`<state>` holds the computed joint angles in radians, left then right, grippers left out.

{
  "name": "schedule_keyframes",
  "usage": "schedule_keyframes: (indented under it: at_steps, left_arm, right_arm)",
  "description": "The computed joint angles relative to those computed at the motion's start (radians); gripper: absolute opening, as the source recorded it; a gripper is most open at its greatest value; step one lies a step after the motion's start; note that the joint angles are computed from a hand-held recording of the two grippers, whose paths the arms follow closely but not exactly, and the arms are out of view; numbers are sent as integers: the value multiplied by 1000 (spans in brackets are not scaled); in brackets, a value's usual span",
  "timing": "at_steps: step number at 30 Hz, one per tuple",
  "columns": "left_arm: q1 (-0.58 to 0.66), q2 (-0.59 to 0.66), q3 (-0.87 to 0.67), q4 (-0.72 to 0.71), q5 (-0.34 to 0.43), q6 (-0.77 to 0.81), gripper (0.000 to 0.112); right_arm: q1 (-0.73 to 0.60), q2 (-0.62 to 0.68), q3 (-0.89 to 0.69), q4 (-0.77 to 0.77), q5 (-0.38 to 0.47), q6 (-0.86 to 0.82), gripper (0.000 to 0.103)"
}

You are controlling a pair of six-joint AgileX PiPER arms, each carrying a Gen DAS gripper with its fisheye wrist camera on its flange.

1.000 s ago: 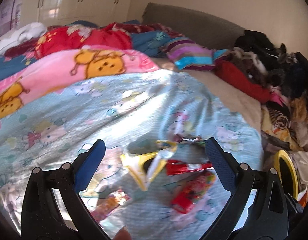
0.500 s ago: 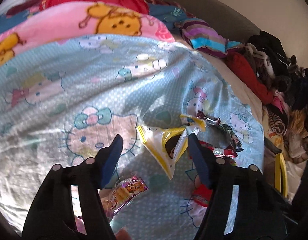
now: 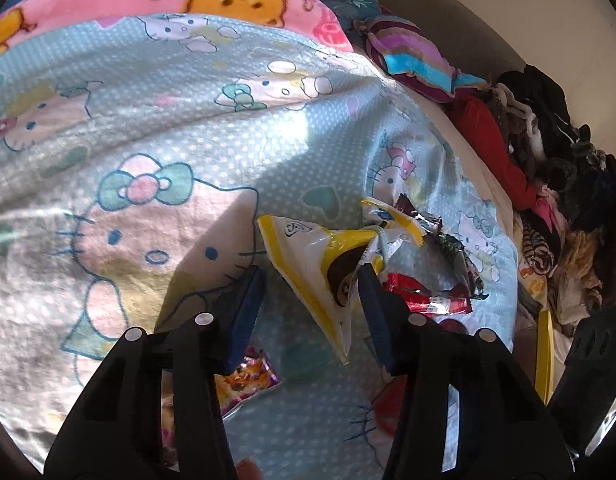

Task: Collect trash
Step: 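Grasp the yellow-white snack bag with the left gripper while the right gripper grasps the red candy tube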

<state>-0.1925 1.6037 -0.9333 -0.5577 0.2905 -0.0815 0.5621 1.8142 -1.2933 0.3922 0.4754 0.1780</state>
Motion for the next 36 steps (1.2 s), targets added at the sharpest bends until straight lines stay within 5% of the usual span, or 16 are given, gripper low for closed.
schedule_keyframes:
  at_steps: [4,5,8,14,18,28,31,32,33,36]
  left_arm:
    - [-26,0,-8,63,-8,-73,27]
    - [-32,1,-12,98,-9,-106,27]
    - [-51,-5,-16,157,-10,-161,25]
    - [-66,-60,-7,268,-33,-260,21]
    - [-66,-115,-12,421,-33,-391,20]
    - [-95,-194,-52,634,-2,-559,20]
    - [-99,-204,-55,647,-2,-575,20]
    - [-102,-204,-58,652,0,-578,20]
    - [-104,-205,-58,653,-2,-578,20]
    - [-105,-206,-55,627,-6,-553,20]
  right_arm:
    - [-69,-71,94,267,-8,-200,28]
    - [-78,-94,112,262,-5,-195,0]
    - [-81,-126,140,140,20,-126,1]
    - [-146,-163,233,378,24,-280,3]
    - [-161,-169,226,433,19,-272,44]
    - [-72,9,-26,181,104,64,62]
    - [-50,72,-119,91,148,172,63]
    - [-40,89,-150,49,166,200,56]
    - [-35,96,-165,36,169,189,39]
    - [-32,66,-114,151,113,17,36]
